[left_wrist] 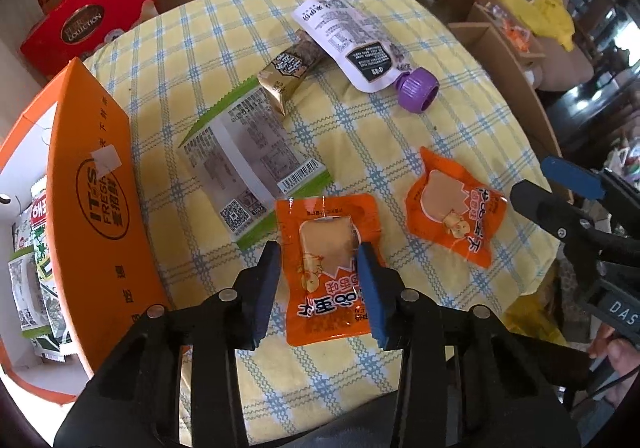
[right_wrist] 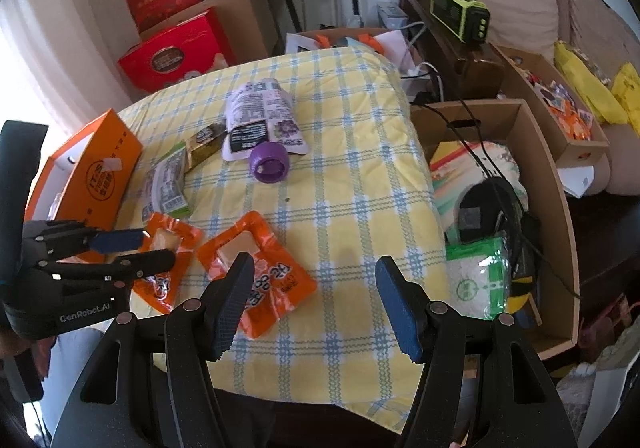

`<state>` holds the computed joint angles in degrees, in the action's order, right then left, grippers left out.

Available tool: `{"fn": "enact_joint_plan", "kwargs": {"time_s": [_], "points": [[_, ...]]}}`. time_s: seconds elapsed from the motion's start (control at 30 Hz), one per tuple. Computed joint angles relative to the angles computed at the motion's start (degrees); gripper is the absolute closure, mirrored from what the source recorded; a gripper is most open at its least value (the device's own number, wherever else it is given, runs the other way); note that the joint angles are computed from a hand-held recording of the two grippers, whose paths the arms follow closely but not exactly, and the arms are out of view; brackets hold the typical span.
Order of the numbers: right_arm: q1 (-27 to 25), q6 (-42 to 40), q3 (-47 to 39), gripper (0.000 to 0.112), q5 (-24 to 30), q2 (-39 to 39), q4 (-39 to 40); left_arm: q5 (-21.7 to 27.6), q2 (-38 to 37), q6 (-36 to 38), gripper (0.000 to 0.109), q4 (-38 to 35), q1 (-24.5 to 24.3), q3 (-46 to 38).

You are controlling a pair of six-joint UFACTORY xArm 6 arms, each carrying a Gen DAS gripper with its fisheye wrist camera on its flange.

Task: Organize objects
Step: 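Grasp one orange packet with the left gripper while the right grasps another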

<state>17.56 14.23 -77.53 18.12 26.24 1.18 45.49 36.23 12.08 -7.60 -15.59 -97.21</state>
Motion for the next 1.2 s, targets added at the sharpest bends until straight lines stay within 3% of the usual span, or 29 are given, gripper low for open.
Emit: {"fn": "enact_joint_plan", "kwargs": {"time_s": [0.1, 0.17, 0.23, 0.43, 0.53, 0.63, 0.87, 1.07, 1.2], "points": [[0.54, -2.48, -0.88, 0.047, 1.06, 0.47, -0.08, -0.38, -0.04, -0.84, 0.072, 0.45, -0.15, 0.17], [0.77, -3.79, -1.4, 0.047, 1.58, 0.82, -0.33, 1.02, 0.28, -0.91, 0.055, -1.1, 0.07, -0.54], [0.97, -6.42, -1.9, 0.047, 2.2, 1.26, 0.88, 2.58, 0.54, 0.61, 0.046, -4.47, 0.6, -1.09], [1.85, -10.1, -3.46, 0.047, 4.38, 2.94, -0.82, -1.3, -0.69, 0.21, 0.045, -0.39, -0.3, 2.08], [2.52, -10.31, -3.88, 0.047, 3.54, 3.84, -2.85, -4.9, -1.96, -0.17, 0.047, 2.6, -1.04, 5.08], [2.84, -9.77, -4.68, 0.048, 3.7, 4.79, -4.83, -7.1, -3.04, 0.36, 0.056, 2.58, -1.35, 7.03], [3.05, -11.64, -4.92, 0.055, 2.76, 5.76, -4.28, -5.81, -2.85, 0.54, 0.075, 1.65, -0.94, 5.54], [2.69, -13.35, -4.07, 0.069, 1.65, 4.98, -0.04, -4.88, -2.97, 1.3, 0.075, 0.35, -0.55, 5.3], [2.0, -12.09, -2.44, 0.07, 0.29, 3.88, 1.83, -4.47, -3.99, 2.59, 0.078, -1.84, -0.06, 5.94]]}}
